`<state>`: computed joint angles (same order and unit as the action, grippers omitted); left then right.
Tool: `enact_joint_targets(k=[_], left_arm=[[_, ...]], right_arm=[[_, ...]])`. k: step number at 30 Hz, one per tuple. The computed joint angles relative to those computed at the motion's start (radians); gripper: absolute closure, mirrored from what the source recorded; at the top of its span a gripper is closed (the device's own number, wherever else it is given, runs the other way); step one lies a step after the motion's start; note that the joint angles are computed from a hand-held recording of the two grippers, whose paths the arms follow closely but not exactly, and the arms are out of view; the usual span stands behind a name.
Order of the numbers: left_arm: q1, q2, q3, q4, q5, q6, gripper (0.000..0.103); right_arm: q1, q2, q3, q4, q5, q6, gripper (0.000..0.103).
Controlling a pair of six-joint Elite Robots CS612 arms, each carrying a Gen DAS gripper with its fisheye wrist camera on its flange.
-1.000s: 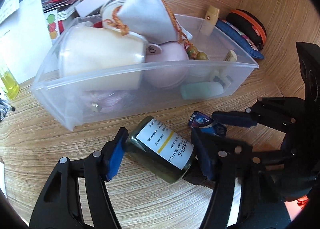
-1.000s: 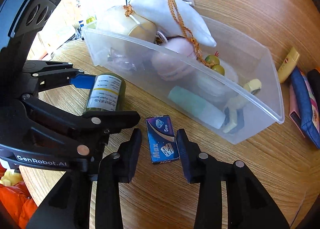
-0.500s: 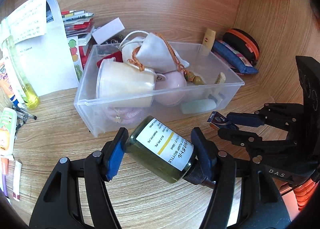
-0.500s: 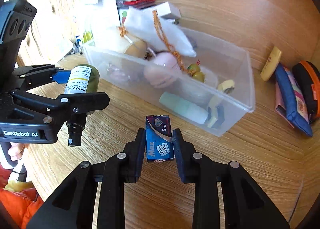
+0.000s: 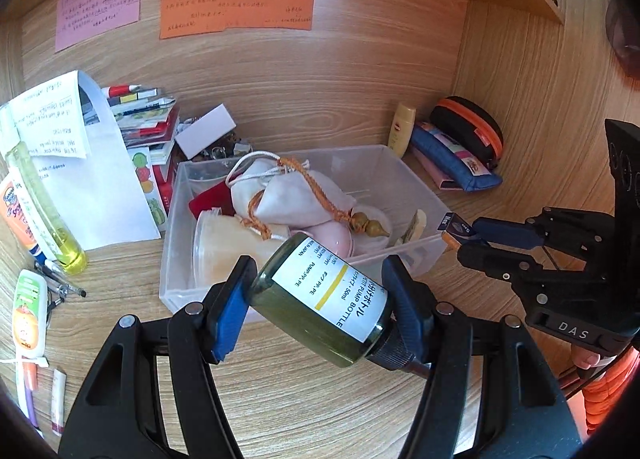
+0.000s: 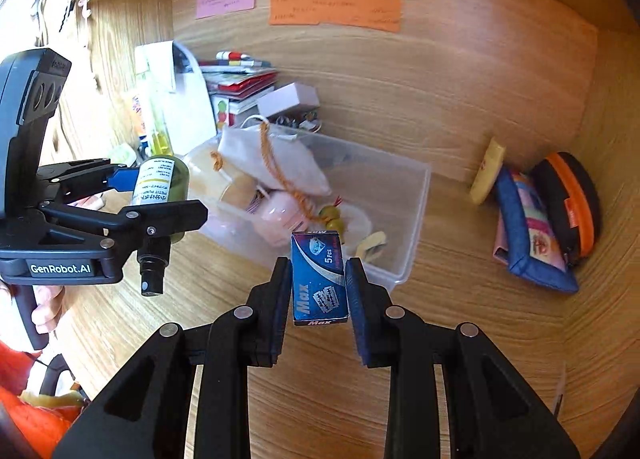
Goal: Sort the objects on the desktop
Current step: 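Place the green bottle into the box with left gripper while right gripper drops the staples box in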
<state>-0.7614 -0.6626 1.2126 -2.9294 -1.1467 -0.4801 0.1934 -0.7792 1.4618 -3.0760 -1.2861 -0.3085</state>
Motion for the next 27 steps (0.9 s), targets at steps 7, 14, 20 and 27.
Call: enact_joint_targets(k=[7, 14, 20, 27], left_arm=[[0.009, 0.033, -0.082, 0.029, -0.012, 0.034, 0.039], [0.019, 0.071, -0.168, 0.082, 0.002, 0.055, 0.039], [0.028, 0.116, -0.256, 0.148, 0.026, 0.058, 0.039], [0.029, 0.162, -0.325, 0.233, 0.077, 0.063, 0.039]], right_arm=[[-0.009, 0.021, -0.038, 0.014, -0.003, 0.028, 0.078], [-0.014, 0.041, -0.076, 0.038, 0.002, 0.035, 0.078], [-0.014, 0.065, -0.116, 0.074, 0.002, 0.052, 0.078], [-0.012, 0.083, -0.149, 0.111, 0.008, 0.048, 0.078]])
